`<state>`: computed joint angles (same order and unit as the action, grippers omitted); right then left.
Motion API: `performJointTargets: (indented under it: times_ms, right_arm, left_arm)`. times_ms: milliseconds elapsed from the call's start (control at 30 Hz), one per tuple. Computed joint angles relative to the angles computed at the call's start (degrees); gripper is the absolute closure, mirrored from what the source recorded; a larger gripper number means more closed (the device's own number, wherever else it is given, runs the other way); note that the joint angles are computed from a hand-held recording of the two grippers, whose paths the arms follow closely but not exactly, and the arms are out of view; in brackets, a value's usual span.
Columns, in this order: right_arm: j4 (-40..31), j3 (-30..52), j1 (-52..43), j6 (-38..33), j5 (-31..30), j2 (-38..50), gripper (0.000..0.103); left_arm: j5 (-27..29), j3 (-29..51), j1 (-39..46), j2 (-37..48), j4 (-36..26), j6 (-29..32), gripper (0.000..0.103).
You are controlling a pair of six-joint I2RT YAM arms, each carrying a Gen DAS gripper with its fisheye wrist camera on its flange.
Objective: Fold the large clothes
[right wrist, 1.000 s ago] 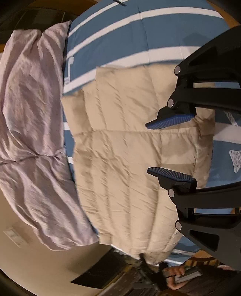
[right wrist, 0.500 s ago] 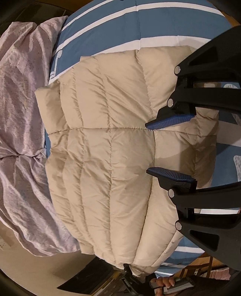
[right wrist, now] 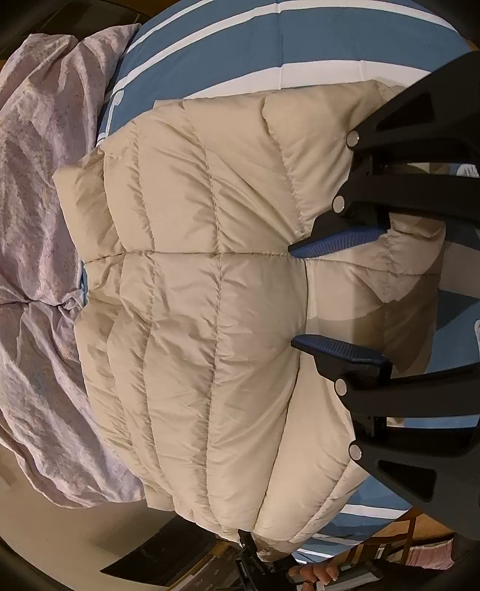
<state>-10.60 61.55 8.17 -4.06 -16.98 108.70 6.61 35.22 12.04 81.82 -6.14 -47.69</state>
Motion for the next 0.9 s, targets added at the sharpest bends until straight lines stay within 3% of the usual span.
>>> performJointTargets:
  times_ms: [200,500,700,900]
  right_arm:
    - [1.17,-0.95,0.1,-0.83,0.24,-0.19,0.057]
    - [2.61,-2.08,0.57,-1.4,0.95,-0.39,0.057]
    - [2.66,-2.04,0.71,-1.29,1.15,-0.33,0.057]
    - [2.7,-1.99,0.74,-0.94,1.21,-0.26,0.057]
  left_arm:
    - [-0.37,-0.03,-0.74,-2.96,-0.88,-0.97,0.084]
    - [0.42,1.76,-2.42,-10.86,-2.49,-2.96,0.088]
    - [0.45,6.36,-7.97,-14.85,-2.86,-4.33,0.088]
    - [-0.21,13.02,-15.65,-13.61,-1.52,-5.3,0.088]
